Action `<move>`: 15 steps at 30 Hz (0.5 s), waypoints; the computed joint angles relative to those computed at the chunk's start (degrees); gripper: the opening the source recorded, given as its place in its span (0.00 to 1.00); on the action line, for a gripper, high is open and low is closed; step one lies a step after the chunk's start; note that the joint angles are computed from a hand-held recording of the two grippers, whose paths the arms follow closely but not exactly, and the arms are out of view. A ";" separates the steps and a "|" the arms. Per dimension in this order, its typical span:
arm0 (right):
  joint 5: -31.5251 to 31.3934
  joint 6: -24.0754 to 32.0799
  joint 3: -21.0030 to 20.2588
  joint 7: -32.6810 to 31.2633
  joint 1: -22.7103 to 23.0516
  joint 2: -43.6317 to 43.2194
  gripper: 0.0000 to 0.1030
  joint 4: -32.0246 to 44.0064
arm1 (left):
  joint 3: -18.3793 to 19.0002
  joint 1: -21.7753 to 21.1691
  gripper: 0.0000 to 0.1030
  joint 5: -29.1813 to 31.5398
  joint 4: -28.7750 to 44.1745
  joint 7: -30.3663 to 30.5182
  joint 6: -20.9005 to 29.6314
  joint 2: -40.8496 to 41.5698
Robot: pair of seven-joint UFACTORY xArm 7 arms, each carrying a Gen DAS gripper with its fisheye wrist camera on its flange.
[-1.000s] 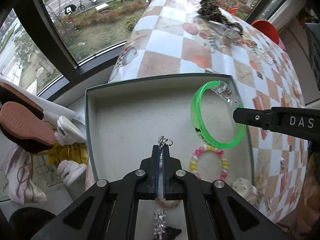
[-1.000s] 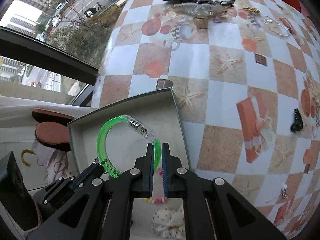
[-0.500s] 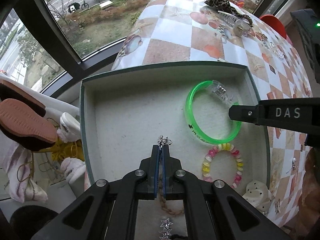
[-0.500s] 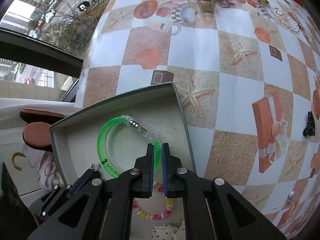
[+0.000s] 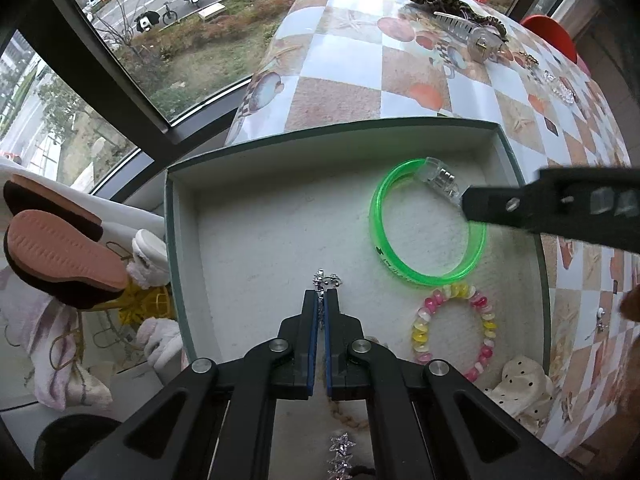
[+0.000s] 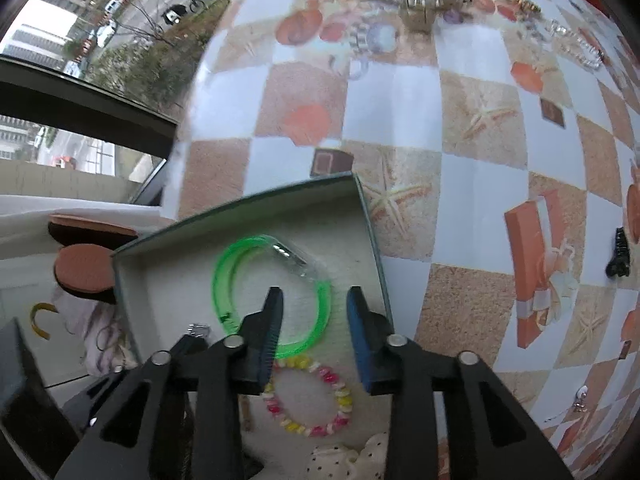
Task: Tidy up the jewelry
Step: 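Carry the green bangle and silver charm into the white tray and release both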
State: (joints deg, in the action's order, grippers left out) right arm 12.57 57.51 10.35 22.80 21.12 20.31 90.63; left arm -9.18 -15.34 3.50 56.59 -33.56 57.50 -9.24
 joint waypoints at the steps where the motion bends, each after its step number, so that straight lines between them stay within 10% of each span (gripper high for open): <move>1: 0.29 -0.45 0.02 -0.08 -0.15 -0.62 0.39 -0.37 | -0.02 0.00 0.06 0.11 0.18 -0.01 0.28 0.08; 15: 4.19 -4.16 -1.70 -0.79 -4.13 -16.39 0.40 -16.19 | -0.41 -0.80 0.06 -0.01 2.80 0.84 1.80 1.12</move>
State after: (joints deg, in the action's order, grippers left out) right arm 16.76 53.35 8.65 22.01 16.98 3.92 74.44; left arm -9.59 -16.14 3.48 59.39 -32.72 59.30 -8.12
